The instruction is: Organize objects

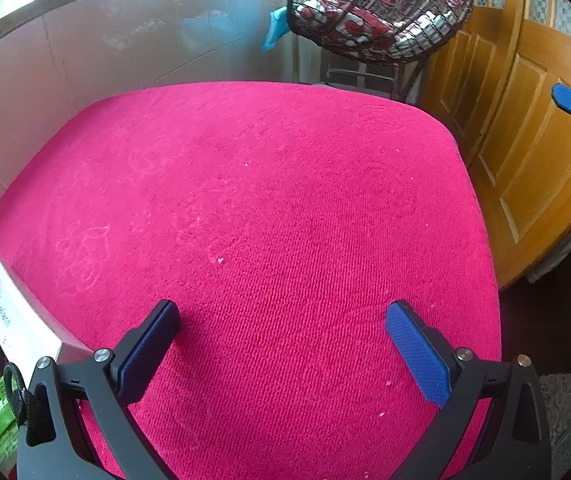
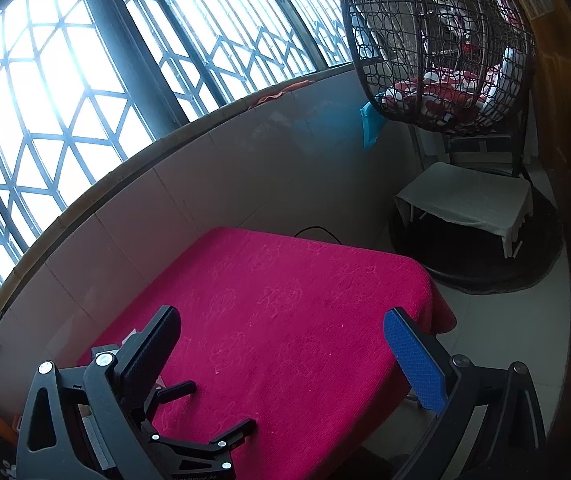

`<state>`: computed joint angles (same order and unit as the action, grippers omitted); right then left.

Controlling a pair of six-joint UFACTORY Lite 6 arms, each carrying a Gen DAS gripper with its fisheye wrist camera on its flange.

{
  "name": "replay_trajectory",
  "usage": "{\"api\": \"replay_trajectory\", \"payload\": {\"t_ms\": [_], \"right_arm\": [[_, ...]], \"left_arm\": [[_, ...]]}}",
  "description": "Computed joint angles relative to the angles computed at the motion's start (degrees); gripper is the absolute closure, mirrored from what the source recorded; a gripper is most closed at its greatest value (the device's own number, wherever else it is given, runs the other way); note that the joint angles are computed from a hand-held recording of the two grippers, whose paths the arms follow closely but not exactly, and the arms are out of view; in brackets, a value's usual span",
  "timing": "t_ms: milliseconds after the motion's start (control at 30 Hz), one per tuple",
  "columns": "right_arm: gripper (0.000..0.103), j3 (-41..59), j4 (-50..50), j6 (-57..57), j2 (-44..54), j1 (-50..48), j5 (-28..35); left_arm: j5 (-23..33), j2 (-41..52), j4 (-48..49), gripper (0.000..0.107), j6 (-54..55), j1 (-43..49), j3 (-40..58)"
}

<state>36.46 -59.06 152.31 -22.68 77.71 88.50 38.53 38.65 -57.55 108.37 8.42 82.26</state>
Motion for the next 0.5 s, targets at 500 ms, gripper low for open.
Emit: {"api": "replay_trajectory", "payload": {"t_ms": [500], "right_arm": [[0.000, 7.33, -5.31, 0.97, 5.78, 6.79, 11.80]], "left_arm": [[21.55, -25.97, -25.57, 0.004, 10.36, 21.20, -15.10]]}}
